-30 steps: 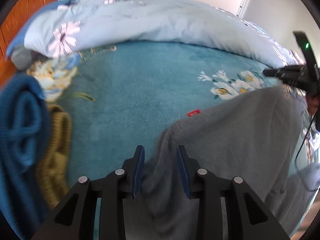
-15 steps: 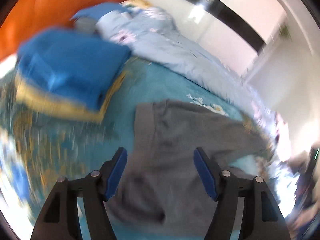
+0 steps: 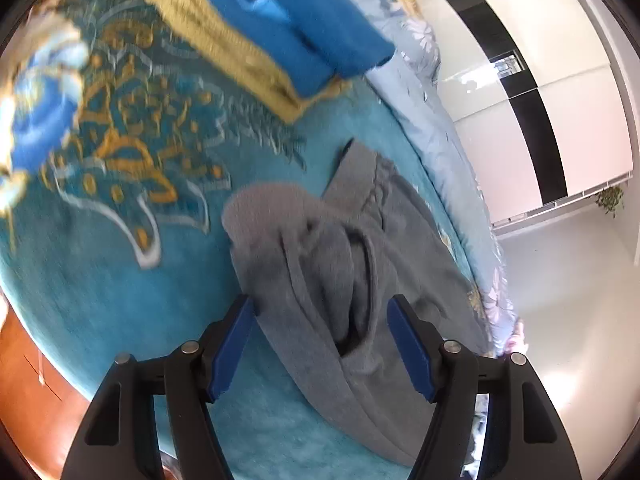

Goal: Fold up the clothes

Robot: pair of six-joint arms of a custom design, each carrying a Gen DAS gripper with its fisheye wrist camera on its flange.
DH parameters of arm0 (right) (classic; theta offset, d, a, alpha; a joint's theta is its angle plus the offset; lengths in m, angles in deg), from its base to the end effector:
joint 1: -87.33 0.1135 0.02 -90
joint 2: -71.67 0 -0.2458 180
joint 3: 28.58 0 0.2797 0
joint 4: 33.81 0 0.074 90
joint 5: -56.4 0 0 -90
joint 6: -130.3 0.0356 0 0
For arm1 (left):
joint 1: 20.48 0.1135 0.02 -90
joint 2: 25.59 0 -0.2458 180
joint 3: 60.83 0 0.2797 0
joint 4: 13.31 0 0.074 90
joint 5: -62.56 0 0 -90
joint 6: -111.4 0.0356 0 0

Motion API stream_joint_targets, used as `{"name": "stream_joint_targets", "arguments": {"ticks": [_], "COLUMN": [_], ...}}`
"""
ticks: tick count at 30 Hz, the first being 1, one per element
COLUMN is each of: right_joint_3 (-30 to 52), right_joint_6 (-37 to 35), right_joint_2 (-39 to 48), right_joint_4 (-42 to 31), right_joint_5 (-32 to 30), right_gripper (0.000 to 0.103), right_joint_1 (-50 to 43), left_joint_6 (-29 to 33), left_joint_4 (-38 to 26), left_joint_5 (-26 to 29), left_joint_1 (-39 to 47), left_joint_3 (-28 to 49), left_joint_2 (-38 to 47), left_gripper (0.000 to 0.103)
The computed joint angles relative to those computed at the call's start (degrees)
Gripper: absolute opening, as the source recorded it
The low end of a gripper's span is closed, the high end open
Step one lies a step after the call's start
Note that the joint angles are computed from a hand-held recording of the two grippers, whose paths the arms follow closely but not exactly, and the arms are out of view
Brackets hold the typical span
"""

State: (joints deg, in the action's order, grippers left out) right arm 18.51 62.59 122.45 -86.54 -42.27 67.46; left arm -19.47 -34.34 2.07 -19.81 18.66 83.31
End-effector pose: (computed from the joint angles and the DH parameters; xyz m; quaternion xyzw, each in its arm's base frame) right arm 0.1938 -0.0643 0.1950 0.3230 0.8986 0.0784 0.2864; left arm 0.4103 -0.0127 0.1278 -0.2421 0.8814 -0.3375 0.2250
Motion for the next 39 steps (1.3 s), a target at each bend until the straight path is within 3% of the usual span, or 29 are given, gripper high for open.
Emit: {"name": "stream_joint_targets", "arguments": {"ticks": [5,13,16,18,19,20,21,24,30,34,37,39], "right_joint_3": [-3.77,-6.81,-7.93,-8.72,-8.36,-7.81,-7.21,-4.53,0.56,2.14,1.99,1.41], "right_joint_6": [1.39,10.00,12.76,13.93,13.46,12.52,11.41,8.45,3.27,0.26,-1.80,-2.40], "right_joint_2": [0.15,6.07,6.84,6.12,6.06,5.69,5.08,2.24,-1.87,4.66,7.80,8.64], "right_joint_4": [3.47,17.23,21.43,23.59,23.45,22.75,21.82,18.32,12.54,11.31,11.39,11.83], "right_joint_5": [-6.07,-11.23,-11.63,-12.07,-11.90,-12.51,-13.51,-14.73,-14.72,-14.44,-13.06,-13.77], "right_gripper": [0.040,0.040,0.038,0.022,0.010,0.004,0.004,0.003,0.003,0.003,0.003,0.004], "right_joint_1": [-4.70,-1.99,-0.92,-0.66,-0.62,-1.08,-1.75,-4.05,-13.02,-15.71,-14.86,-15.52], "left_joint_6": [-1.77,-4.28,-4.83,-5.04,-5.28,-5.25,-5.07,-5.35,-0.26,-0.68,0.44,1.71], "left_joint_4": [3.42,3.93,4.10,4.52,4.96,5.13,5.15,5.46,6.77,8.54,7.75,7.07], "left_joint_5": [0.69,0.87,0.93,0.92,1.01,0.44,-0.49,-1.02,1.98,3.53,3.94,2.31], "left_joint_1": [-1.45,-1.25,-0.81,-0.73,-0.81,-1.08,-1.44,-2.52,-5.86,-6.27,-5.56,-5.31], "left_joint_3": [-0.41,0.13,-0.60,-1.10,-1.32,-1.55,-1.77,-3.56,-10.80,-10.95,-10.42,-10.57], "left_joint_2": [1.10,3.55,3.11,2.68,2.53,2.13,1.59,-1.19,-6.72,-3.29,-3.17,-3.97], "left_gripper": [0.069,0.068,0.054,0.042,0.037,0.027,0.017,0.011,0.010,0.010,0.023,0.041]}}
